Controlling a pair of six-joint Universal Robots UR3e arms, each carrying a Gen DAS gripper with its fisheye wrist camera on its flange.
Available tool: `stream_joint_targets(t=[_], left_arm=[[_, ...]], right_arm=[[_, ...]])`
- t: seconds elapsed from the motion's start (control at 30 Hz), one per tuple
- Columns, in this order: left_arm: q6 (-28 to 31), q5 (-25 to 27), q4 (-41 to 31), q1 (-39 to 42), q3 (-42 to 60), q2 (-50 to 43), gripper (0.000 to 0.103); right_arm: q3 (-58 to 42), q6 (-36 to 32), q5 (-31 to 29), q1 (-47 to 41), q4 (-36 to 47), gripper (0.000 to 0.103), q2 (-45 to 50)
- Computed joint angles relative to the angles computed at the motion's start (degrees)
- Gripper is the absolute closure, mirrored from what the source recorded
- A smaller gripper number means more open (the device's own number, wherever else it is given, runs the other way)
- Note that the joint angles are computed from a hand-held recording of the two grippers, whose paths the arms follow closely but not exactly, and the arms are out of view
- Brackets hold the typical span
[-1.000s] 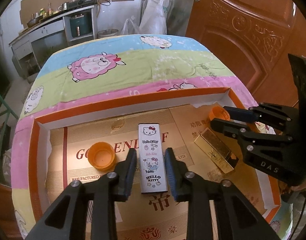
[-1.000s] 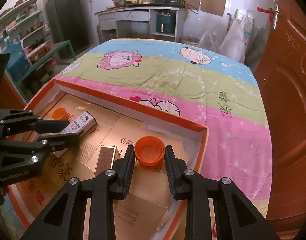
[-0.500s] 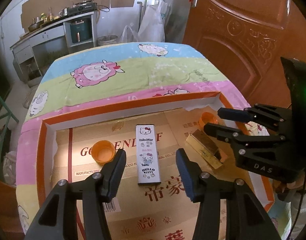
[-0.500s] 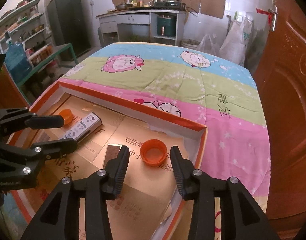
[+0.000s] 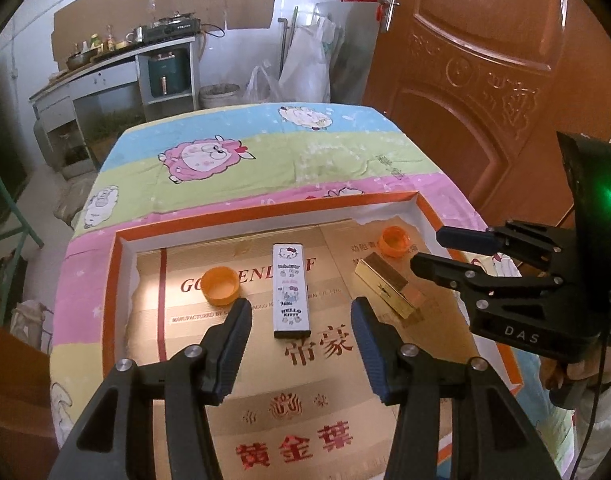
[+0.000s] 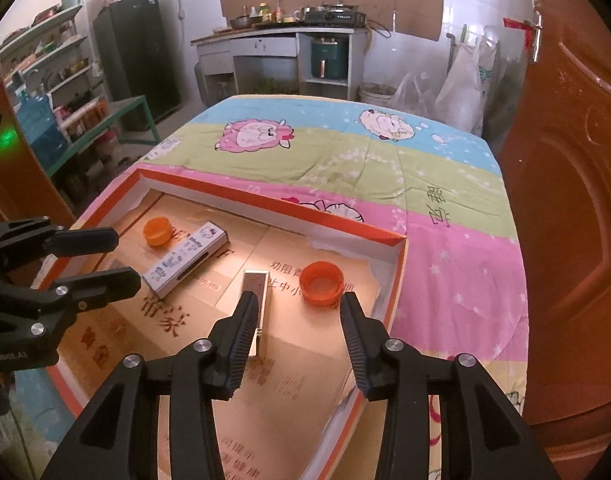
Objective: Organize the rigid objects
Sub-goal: 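Open both grippers to release the items in the tray and withdraw, then move both tools back from the tray toward the items on the quilt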
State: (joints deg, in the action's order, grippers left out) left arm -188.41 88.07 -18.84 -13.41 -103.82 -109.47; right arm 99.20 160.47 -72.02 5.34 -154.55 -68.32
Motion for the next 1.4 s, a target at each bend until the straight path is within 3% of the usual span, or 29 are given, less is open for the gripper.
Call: stream_joint_targets(t=[0.63, 1.4], left_arm=[[-3.4, 2.7, 2.8, -1.9, -12.5, 12.6, 0.051], [-6.3, 3.5, 1.4, -3.2, -25.4, 29.2, 0.051]], right_arm=[[16.6, 3.4, -0.2, 1.2, -2.4, 0.059, -16.5], [27.1, 7.0, -2.4, 4.0, 1.9, 0.059, -33.9]])
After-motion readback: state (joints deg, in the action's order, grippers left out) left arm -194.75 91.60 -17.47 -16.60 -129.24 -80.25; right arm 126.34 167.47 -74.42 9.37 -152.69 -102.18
